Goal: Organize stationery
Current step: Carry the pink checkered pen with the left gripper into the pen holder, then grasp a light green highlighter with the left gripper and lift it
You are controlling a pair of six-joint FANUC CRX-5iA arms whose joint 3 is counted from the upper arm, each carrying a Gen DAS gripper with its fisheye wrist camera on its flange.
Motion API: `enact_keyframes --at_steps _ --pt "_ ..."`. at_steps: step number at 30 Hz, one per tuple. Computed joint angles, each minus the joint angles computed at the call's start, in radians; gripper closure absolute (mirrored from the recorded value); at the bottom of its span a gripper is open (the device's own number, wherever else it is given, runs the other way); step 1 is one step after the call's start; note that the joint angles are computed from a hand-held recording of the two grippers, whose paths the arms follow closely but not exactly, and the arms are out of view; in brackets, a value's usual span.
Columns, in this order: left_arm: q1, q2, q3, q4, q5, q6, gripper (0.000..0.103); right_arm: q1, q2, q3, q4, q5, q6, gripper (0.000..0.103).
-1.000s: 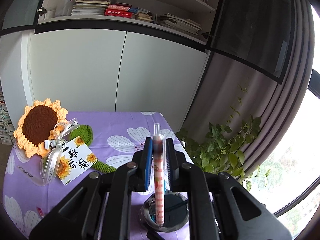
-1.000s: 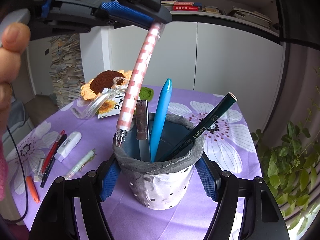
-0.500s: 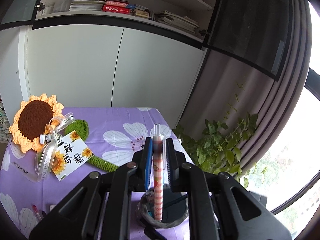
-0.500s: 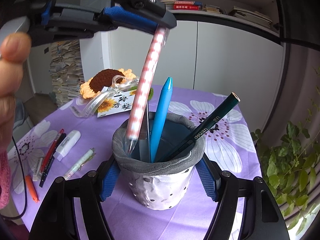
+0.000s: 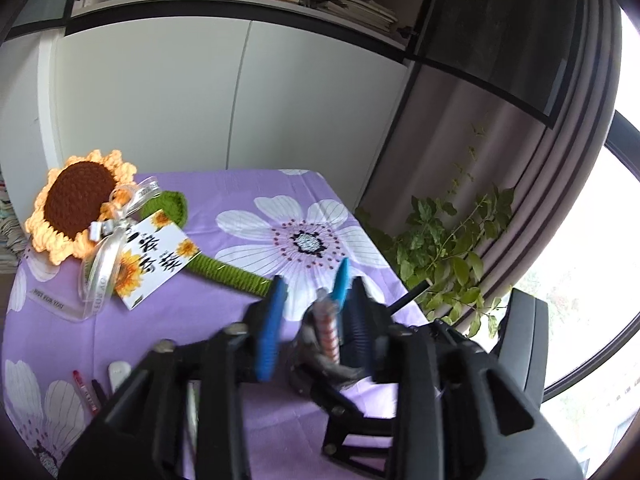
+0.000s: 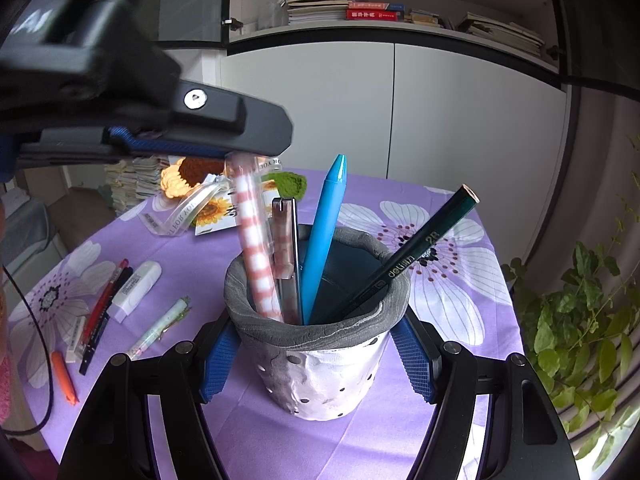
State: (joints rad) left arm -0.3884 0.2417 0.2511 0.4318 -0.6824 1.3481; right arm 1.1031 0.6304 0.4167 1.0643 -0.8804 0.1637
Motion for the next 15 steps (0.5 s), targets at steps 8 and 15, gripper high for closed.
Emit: enact_keyframes --at_steps 8,15 --pt "0.047 -0.050 0.043 -0.224 -0.054 0.232 0.026 0.002 0.006 0.012 0.001 -0.013 0.007 0.031" --pt "0.024 0.069 0.184 -0.378 -0.372 0.258 0.045 0.002 0.010 0.017 0.000 -0.014 0.009 0.031"
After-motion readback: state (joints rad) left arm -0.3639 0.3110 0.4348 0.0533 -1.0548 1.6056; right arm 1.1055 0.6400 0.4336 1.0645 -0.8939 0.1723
